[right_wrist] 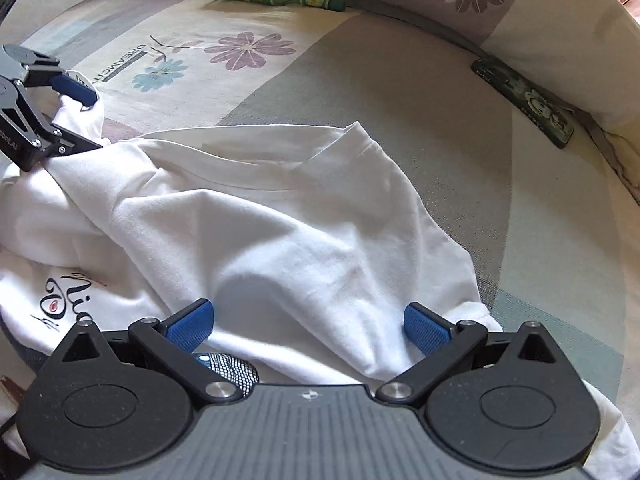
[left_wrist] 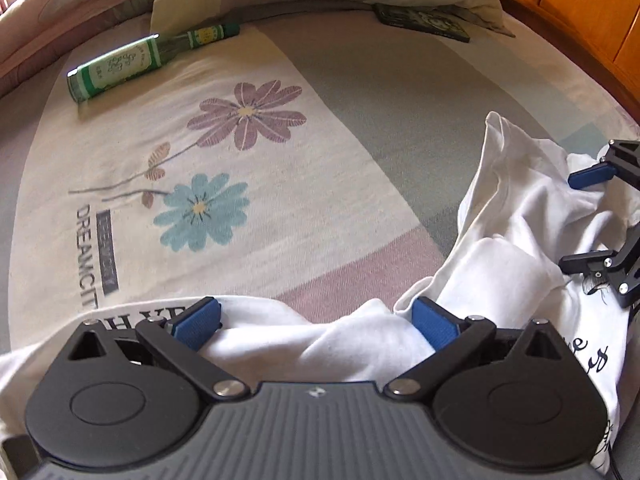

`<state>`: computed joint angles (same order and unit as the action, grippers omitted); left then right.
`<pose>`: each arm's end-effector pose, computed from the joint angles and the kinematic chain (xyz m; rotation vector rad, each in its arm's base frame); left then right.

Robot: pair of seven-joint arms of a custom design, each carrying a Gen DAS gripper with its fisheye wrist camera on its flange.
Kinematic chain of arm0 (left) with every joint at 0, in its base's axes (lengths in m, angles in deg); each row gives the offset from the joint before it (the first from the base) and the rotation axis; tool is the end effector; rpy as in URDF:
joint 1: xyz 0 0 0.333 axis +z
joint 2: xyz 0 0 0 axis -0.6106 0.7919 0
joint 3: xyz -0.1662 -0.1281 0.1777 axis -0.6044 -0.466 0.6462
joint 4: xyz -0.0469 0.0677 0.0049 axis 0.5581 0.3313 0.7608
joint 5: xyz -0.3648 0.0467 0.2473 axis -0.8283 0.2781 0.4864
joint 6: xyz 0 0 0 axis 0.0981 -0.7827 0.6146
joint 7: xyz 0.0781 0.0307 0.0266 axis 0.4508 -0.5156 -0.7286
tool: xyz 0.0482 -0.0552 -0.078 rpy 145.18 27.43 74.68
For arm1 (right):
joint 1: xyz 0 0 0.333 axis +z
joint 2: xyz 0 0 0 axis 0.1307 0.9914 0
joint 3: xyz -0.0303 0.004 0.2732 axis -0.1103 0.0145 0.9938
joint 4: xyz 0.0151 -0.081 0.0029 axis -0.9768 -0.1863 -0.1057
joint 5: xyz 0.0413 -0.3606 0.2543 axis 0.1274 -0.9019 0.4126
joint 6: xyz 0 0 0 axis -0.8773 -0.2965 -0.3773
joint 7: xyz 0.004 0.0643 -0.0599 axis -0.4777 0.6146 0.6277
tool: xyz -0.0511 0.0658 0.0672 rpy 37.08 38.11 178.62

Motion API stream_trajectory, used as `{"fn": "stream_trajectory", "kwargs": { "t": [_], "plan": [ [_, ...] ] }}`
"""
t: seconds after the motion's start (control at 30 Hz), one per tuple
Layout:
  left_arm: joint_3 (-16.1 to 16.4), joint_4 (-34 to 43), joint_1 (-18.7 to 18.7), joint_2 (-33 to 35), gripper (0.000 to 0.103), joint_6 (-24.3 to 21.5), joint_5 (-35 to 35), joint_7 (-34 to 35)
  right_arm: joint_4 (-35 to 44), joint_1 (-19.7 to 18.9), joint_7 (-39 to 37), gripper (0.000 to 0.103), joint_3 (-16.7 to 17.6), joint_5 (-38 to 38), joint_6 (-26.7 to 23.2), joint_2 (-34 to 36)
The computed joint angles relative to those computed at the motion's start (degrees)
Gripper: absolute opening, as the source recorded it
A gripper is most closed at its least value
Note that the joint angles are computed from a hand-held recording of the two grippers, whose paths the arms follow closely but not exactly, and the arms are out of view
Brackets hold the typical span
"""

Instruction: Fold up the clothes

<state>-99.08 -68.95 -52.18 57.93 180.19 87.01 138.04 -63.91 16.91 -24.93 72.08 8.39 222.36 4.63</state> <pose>0.5764 -0.3109 0.3659 -1.6839 2.2496 -0.5770 0.5773 0.0850 0.3308 -2.4087 1.2006 -0.3284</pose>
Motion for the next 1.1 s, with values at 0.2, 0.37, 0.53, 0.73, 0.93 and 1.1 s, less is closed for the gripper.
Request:
{"fn": "stream_trajectory", "kwargs": {
  "t": [0.2, 0.37, 0.53, 0.73, 0.93, 1.1],
  "plan": [
    [1.05, -4.01, -0.85, -3.17, 0.101, 4.85, 6.85, -9.63, 6.28, 0.16, -20.45, 0.103, -1.79, 14.23, -9.03, -1.29],
    [0.82, -7.93, -0.23, -6.07, 0.102, 11.95, 7.95, -14.07, 21.35, -0.85, -30.08, 0.094, -0.41, 16.13, -20.88, 7.90],
    [0.43, -9.49, -0.21, -5.49, 0.102, 12.52, 6.00, -15.90, 40.57, -1.68, -26.47, 0.075, 2.21, 7.91, -34.81, 23.06],
    [0.82, -11.71, -0.08, -5.85, 0.102, 16.04, 9.48, -21.14, 63.73, -3.10, -21.48, 0.069, 4.92, 2.21, -53.74, 40.36],
    [0.91, -11.50, -0.22, -5.69, 0.102, 15.80, 13.92, -24.18, 69.22, -3.90, -20.50, 0.057, 5.47, -0.14, -60.55, 44.27],
    [-0.21, -12.05, 0.11, -7.09, 0.102, 16.00, 4.20, -14.31, 57.89, -3.01, -25.30, 0.009, 4.68, -2.99, -55.16, 36.23]
  ]
}}
